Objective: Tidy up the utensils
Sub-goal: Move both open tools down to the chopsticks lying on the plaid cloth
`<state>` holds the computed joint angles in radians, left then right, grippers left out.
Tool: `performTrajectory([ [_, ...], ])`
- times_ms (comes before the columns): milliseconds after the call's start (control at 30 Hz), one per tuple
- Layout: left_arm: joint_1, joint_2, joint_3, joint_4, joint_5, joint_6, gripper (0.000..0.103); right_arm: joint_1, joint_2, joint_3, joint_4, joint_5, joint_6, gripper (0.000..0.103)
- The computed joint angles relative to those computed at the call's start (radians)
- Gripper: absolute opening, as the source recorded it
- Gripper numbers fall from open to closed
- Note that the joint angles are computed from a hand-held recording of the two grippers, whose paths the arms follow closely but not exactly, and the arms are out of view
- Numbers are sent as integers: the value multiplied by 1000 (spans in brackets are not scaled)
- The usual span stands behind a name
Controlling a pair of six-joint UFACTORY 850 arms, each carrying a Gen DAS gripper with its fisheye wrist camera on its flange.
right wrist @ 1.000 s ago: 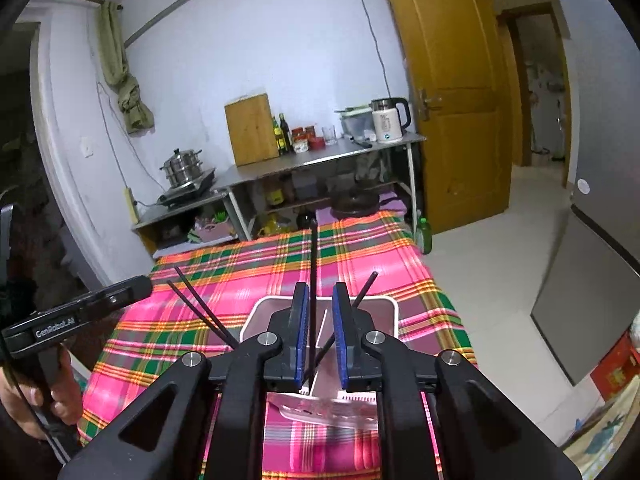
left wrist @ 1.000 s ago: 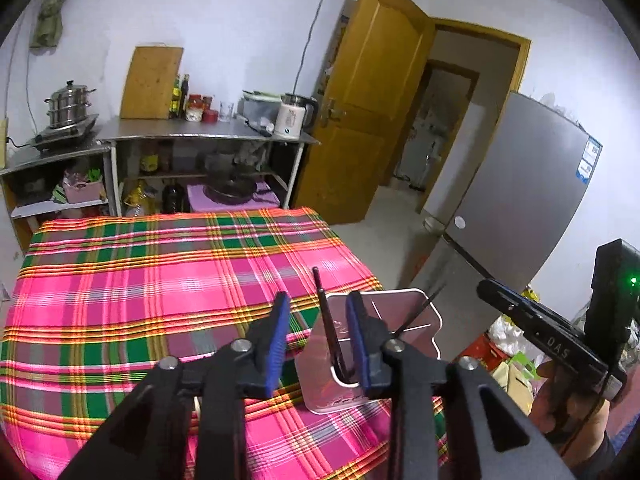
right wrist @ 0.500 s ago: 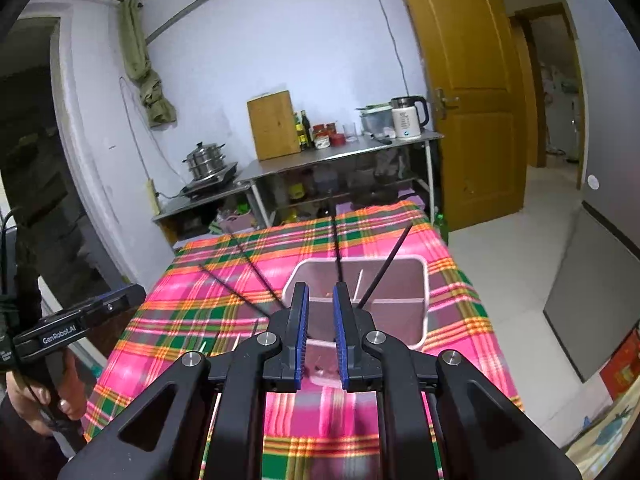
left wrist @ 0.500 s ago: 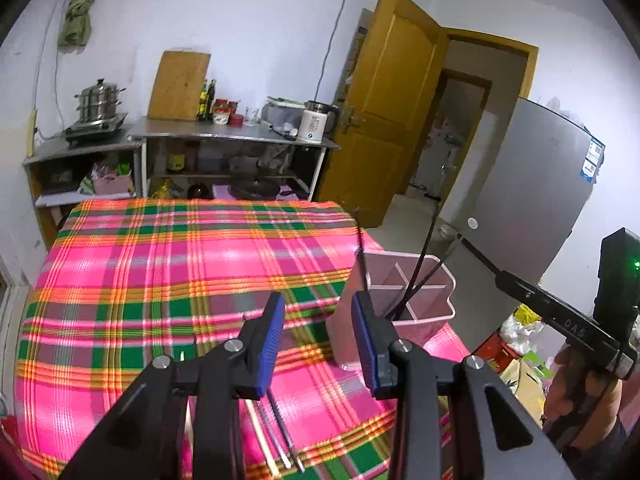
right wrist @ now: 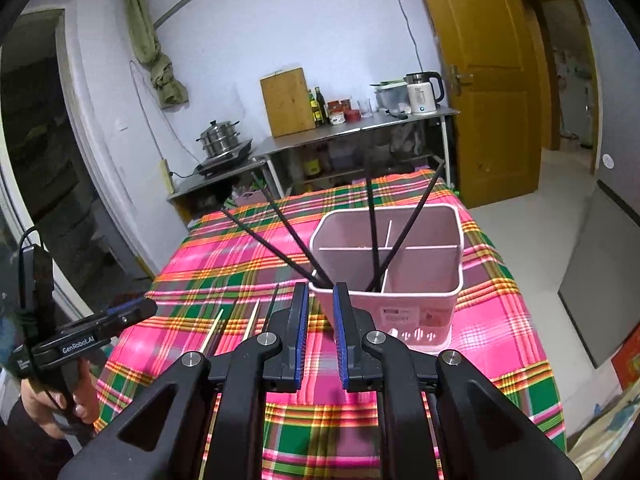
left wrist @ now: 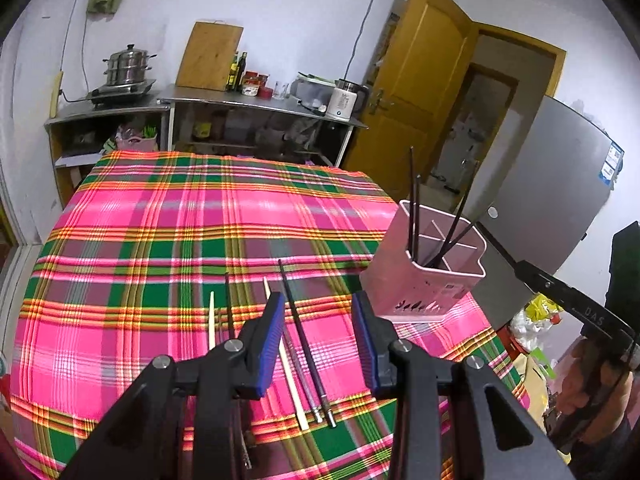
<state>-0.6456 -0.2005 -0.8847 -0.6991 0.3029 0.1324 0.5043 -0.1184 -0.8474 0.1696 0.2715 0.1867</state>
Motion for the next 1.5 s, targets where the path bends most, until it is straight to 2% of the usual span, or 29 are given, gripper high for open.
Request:
performTrajectory([
  [400,0,-22,25,-9,10,-6,36,15,-42,-13,-94,-21,89,12],
  [667,23,-64,39,-72,0,33,36,49,-123,-63,-224,-59,208,12],
  [867,62,-117,31,-33,-32,-21,36,76,-232,-139,-470,-102,435,12],
  [1100,88,-190,-32,180,-74,-198,30,91,-352,-244,-820,-133,776,12],
  [1300,104,-261,-113,290,-112,-270,24,94,-417,-306,-957,-149,917,12],
  [1500,111,-299,-153,146,-133,-119,24,94,-446,-332,-1045,-151,1011,12],
])
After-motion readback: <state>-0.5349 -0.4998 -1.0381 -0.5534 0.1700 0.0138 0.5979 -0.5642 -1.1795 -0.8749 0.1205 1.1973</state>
